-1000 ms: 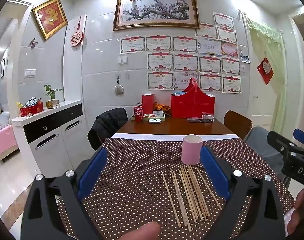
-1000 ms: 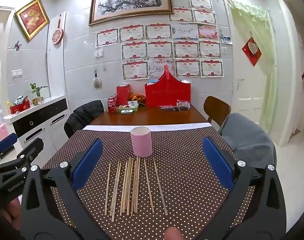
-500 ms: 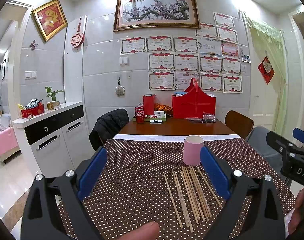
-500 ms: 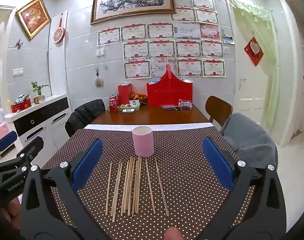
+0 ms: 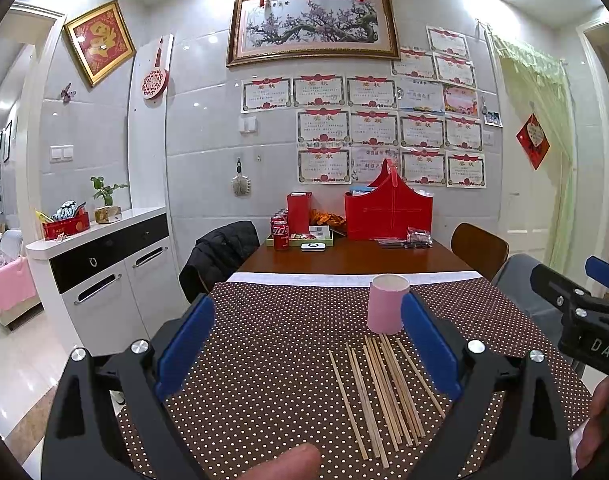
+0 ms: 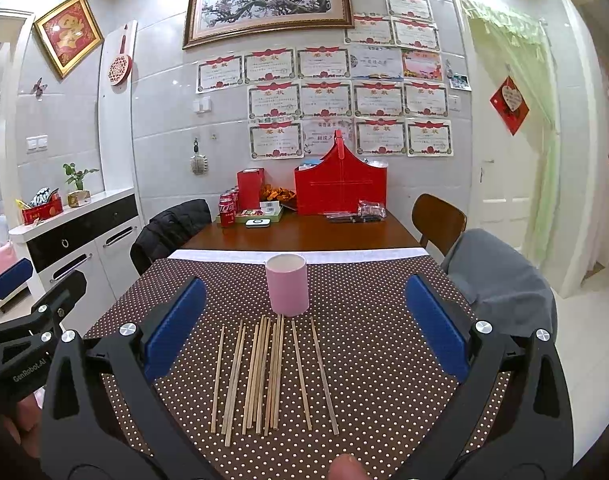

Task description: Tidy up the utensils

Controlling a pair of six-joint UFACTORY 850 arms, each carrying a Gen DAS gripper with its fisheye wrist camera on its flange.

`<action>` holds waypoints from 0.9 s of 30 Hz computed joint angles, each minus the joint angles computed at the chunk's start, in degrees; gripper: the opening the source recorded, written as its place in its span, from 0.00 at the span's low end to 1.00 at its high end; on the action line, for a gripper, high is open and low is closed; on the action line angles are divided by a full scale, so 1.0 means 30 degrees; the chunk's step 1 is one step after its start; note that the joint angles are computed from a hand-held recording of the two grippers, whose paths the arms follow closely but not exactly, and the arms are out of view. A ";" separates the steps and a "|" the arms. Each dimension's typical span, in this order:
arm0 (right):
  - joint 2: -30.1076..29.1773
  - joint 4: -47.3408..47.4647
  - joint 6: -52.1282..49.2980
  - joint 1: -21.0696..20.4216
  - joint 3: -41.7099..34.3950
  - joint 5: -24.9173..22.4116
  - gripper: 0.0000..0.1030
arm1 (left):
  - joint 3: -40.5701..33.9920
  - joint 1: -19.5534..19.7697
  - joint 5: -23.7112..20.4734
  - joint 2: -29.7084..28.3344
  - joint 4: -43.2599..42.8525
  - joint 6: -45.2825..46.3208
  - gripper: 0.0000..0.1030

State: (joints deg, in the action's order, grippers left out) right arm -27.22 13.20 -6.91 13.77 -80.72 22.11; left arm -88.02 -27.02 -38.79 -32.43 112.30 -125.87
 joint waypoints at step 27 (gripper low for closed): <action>0.0067 0.0336 -0.0488 -0.0186 -0.0120 -0.0282 0.95 | -0.0584 -0.0086 0.0171 -0.0358 -0.0589 0.0771 0.90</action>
